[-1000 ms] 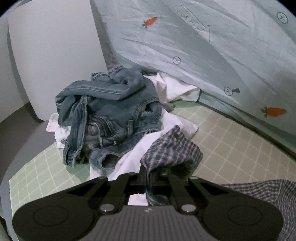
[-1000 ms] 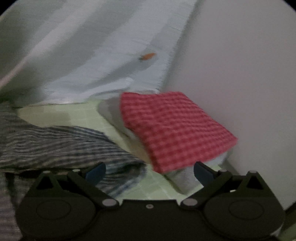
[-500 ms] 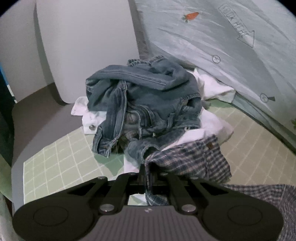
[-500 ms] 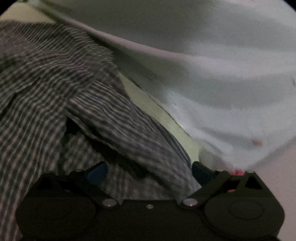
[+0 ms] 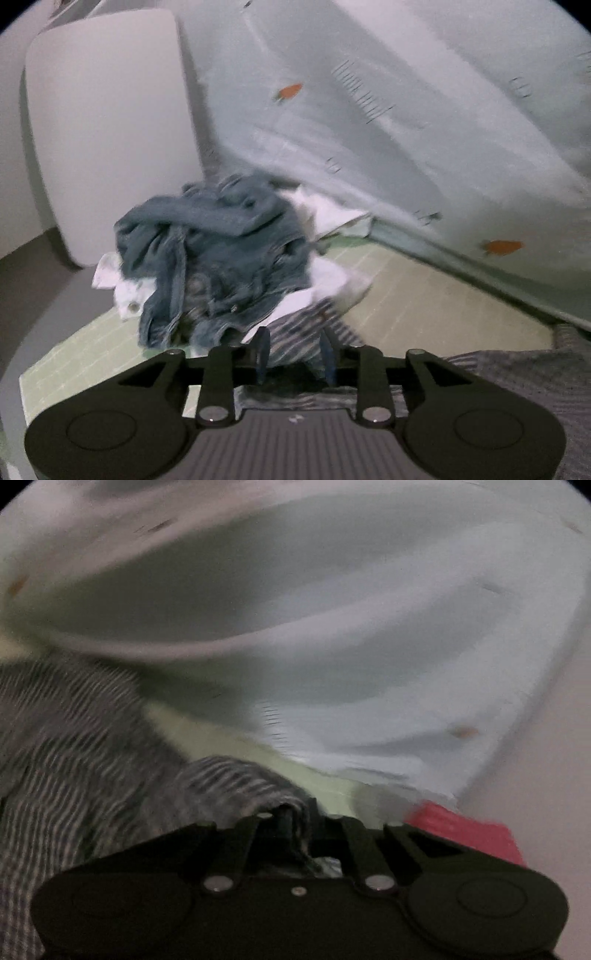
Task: Fold clothes
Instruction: 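Pull the shirt edge with the left gripper while the right gripper grasps the shirt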
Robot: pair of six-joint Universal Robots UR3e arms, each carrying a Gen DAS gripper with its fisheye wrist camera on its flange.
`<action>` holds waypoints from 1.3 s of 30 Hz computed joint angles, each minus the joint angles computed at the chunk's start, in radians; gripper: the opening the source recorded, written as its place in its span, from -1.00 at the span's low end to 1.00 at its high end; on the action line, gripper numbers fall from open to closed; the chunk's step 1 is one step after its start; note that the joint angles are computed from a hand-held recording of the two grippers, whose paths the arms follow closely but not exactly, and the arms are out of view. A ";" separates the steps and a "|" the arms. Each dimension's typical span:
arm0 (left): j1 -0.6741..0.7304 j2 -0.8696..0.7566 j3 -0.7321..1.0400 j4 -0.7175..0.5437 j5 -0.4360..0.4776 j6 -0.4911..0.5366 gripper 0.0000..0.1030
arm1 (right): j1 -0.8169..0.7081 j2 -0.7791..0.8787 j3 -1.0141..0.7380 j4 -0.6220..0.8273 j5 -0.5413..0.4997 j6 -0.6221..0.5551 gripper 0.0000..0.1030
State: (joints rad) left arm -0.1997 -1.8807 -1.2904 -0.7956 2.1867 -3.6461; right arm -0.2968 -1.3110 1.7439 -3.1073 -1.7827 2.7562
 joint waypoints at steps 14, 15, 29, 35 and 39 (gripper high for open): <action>-0.129 0.013 0.053 -0.008 -0.057 -0.013 -0.13 | -0.643 -0.779 0.449 0.414 0.264 0.383 -0.91; -0.140 0.010 0.059 -0.013 -0.067 -0.011 -0.12 | -0.726 -0.833 0.479 0.482 0.322 0.399 -0.90; -0.257 -0.072 0.209 -0.098 -0.129 0.042 0.05 | -1.246 -1.146 0.669 0.967 0.603 0.230 0.22; -0.300 -0.108 0.256 -0.130 -0.144 0.058 0.06 | -1.191 -1.188 0.675 0.965 0.614 -0.186 0.54; -0.327 -0.135 0.300 -0.164 -0.158 0.061 0.08 | -0.964 -1.122 0.755 0.670 0.412 -0.288 0.63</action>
State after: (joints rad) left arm -0.5266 -2.0161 -0.9905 -0.9592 2.0288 -3.5850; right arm -1.2604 -2.4327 2.4989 -2.4376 -1.3710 2.4685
